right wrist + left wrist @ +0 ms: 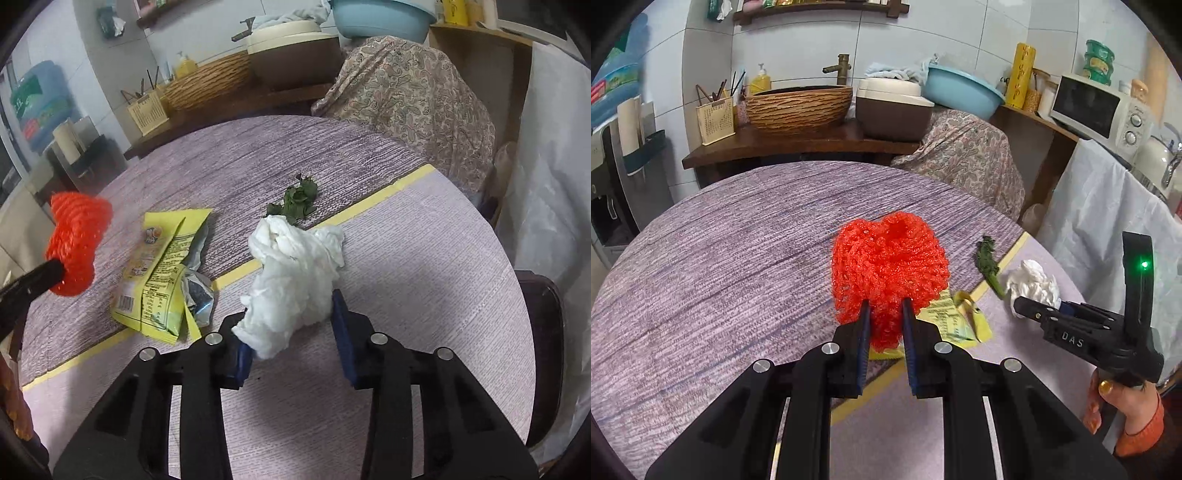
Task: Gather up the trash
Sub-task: 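Grasp the second white tissue with the right tool and lift it, then drop the net into the bin with the left tool while the right tool drops the tissue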
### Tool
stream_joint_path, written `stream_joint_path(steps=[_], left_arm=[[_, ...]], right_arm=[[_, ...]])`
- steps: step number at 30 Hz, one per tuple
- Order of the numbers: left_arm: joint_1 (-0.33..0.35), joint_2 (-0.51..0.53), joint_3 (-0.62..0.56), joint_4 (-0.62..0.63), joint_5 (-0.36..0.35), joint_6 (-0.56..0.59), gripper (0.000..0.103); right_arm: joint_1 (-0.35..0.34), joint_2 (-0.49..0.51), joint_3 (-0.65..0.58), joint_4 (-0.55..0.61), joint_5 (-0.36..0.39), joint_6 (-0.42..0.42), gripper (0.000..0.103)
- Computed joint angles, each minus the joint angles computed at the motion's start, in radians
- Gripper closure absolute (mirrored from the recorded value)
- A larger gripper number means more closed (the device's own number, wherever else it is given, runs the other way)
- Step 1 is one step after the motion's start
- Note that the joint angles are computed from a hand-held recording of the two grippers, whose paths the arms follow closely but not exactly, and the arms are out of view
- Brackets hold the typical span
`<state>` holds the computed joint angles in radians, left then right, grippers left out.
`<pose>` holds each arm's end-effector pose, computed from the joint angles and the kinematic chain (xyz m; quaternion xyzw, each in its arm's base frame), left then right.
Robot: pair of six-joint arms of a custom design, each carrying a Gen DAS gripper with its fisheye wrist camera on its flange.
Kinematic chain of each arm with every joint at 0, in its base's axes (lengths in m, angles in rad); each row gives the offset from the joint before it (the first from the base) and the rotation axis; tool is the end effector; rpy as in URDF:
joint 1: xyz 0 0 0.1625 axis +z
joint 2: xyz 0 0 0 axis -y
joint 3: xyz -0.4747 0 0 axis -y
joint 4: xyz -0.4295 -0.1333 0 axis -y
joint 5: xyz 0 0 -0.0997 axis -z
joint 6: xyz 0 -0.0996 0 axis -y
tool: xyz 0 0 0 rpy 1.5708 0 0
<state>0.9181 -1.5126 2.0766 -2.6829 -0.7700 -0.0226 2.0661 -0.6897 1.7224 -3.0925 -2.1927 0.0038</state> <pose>-0.1481 -0.5310 0.3996 0.1744 0.8756 -0.3595 0.2715 0.4048 -0.5910 0.0711 0.1529 -0.9140 0.2966 0.2308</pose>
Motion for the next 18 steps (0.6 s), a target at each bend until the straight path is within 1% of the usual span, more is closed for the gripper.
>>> stream_joint_path(steps=[4,6,11,14,18], left_arm=[[-0.032,-0.034,0.047,-0.026,-0.008,-0.005,0.086],[-0.046,-0.052,0.064,-0.028,-0.026,-0.013,0.086],[-0.089,-0.085,0.11,-0.043,-0.034,-0.033,0.086],[-0.11,-0.1,0.131,-0.028,-0.05,-0.054,0.086],[-0.138,-0.114,0.155,-0.014,-0.064,-0.078,0.086]], right_arm=[[0.035,-0.018,0.037,-0.059,-0.03,-0.052,0.067],[0.048,-0.032,0.056,-0.083,-0.027,-0.068,0.067],[0.076,-0.089,0.133,-0.133,-0.004,-0.066,0.067],[0.092,-0.116,0.183,-0.179,-0.014,-0.072,0.067],[0.098,-0.16,0.25,-0.226,-0.006,-0.064,0.067]])
